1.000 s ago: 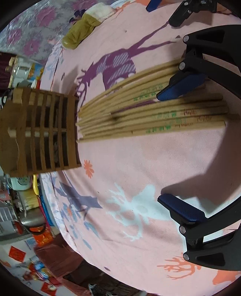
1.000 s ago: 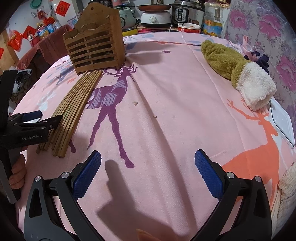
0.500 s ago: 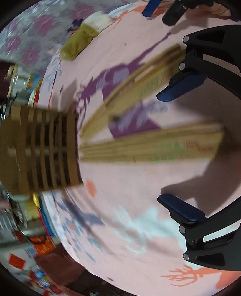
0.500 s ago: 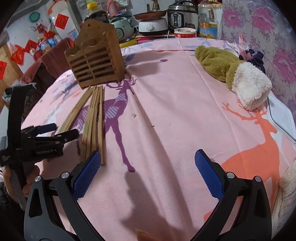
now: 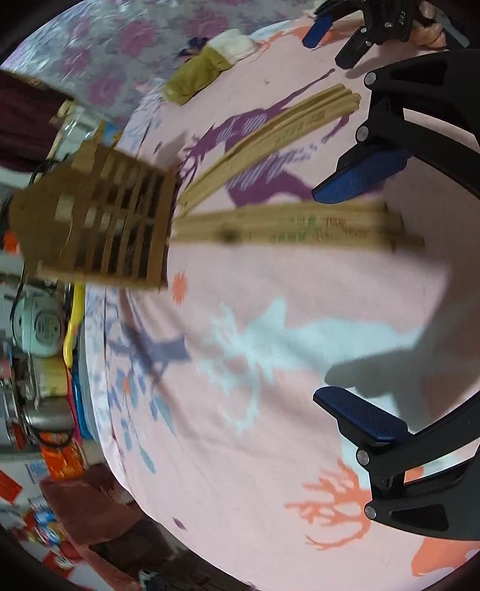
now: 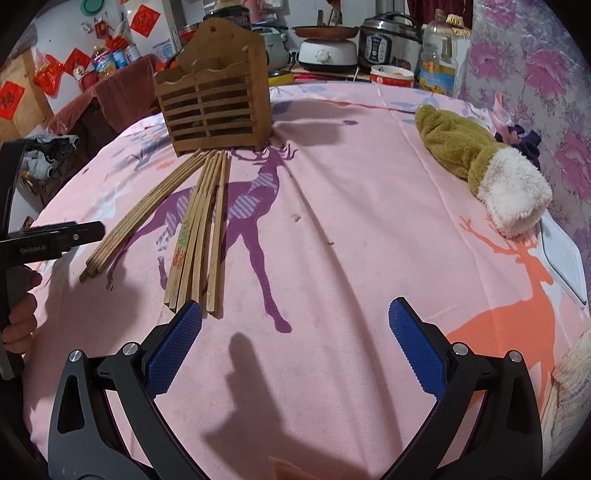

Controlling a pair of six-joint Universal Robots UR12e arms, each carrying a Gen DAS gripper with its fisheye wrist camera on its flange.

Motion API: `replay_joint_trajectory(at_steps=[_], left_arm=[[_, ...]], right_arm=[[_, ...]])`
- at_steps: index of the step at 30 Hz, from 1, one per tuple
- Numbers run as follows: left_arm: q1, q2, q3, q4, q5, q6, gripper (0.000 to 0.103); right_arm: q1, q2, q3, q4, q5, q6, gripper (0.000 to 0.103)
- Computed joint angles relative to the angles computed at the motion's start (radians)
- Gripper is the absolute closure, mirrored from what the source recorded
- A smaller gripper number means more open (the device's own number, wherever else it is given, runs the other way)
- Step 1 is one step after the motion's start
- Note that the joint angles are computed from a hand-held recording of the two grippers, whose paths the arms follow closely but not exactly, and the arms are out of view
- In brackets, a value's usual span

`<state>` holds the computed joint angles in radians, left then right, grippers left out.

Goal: Organize utensils

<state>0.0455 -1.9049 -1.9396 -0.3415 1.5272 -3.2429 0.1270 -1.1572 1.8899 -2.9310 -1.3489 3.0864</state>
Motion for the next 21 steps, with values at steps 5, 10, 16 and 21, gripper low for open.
replay_joint_trajectory(at_steps=[5, 10, 16, 21], left_arm=[[0.015, 0.006, -0.007, -0.03, 0.008, -0.003, 0.006], [-0.011, -0.011, 0.009, -0.038, 0.05, 0.048, 0.006], [-0.002, -0.024, 0.022, -0.03, 0.092, 0.012, 0.004], [0.008, -0.016, 0.017, -0.03, 0.078, -0.012, 0.006]], right_arm=[[-0.007, 0.001, -0.002, 0.002, 0.005, 0.025, 0.006], [-0.006, 0.002, -0.005, 0.014, 0.008, 0.023, 0.006], [-0.006, 0.003, -0.006, 0.018, 0.002, 0.029, 0.006], [-0.014, 0.003, -0.006, 0.018, 0.015, 0.05, 0.006]])
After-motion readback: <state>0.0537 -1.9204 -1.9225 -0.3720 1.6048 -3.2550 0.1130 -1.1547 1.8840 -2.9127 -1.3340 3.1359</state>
